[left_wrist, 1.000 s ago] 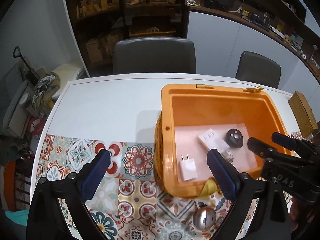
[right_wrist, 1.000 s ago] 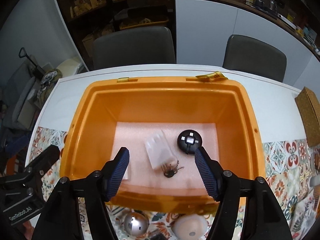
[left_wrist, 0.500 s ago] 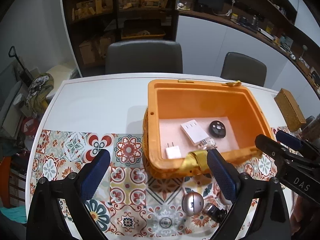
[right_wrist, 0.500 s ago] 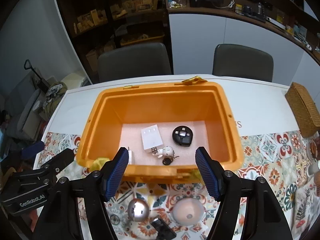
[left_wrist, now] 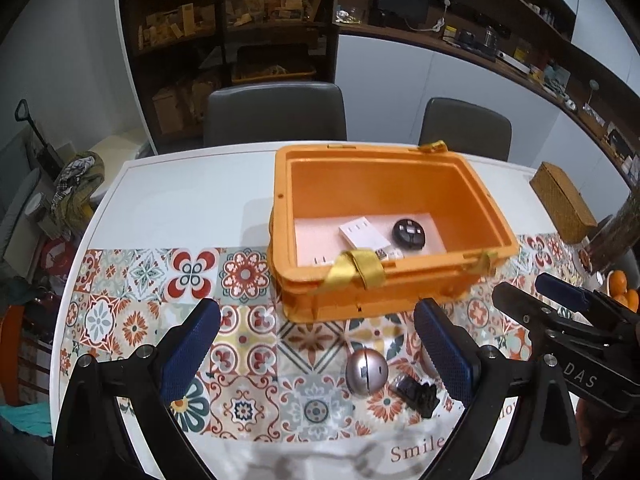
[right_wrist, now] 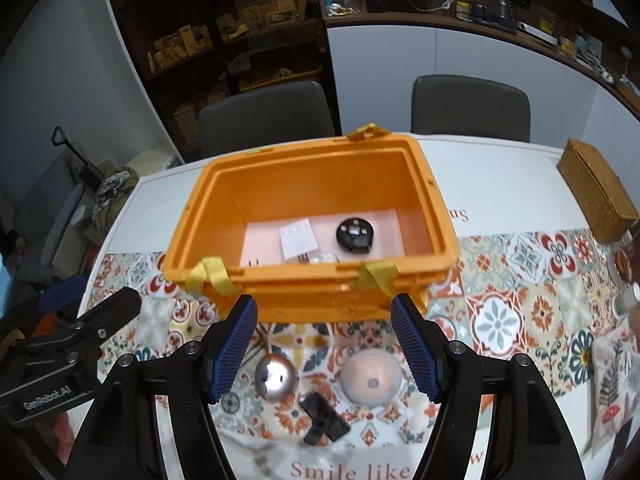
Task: Organize rigid objects
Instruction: 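Withdraw both grippers from the crate toward the remaining table items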
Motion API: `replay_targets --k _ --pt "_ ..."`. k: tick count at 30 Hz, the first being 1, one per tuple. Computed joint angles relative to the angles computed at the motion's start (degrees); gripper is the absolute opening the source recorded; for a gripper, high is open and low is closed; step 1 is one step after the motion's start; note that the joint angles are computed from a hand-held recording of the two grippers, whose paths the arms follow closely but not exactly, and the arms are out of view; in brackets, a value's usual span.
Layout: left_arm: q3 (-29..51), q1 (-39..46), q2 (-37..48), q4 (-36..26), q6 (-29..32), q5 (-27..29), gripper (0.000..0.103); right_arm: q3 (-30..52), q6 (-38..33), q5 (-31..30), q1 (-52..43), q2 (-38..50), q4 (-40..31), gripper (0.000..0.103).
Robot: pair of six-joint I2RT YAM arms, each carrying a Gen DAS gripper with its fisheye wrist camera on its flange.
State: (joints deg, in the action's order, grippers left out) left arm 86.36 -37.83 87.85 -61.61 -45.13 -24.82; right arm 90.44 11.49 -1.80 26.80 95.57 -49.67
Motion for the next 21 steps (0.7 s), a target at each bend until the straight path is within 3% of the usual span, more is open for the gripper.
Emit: replay_targets --k 21 --pt "-13.6 -6.7 -2.3 1.3 -12.6 4.9 0.099 -20.0 -0.3 -1.4 0.8 -9.8 4.8 0.069"
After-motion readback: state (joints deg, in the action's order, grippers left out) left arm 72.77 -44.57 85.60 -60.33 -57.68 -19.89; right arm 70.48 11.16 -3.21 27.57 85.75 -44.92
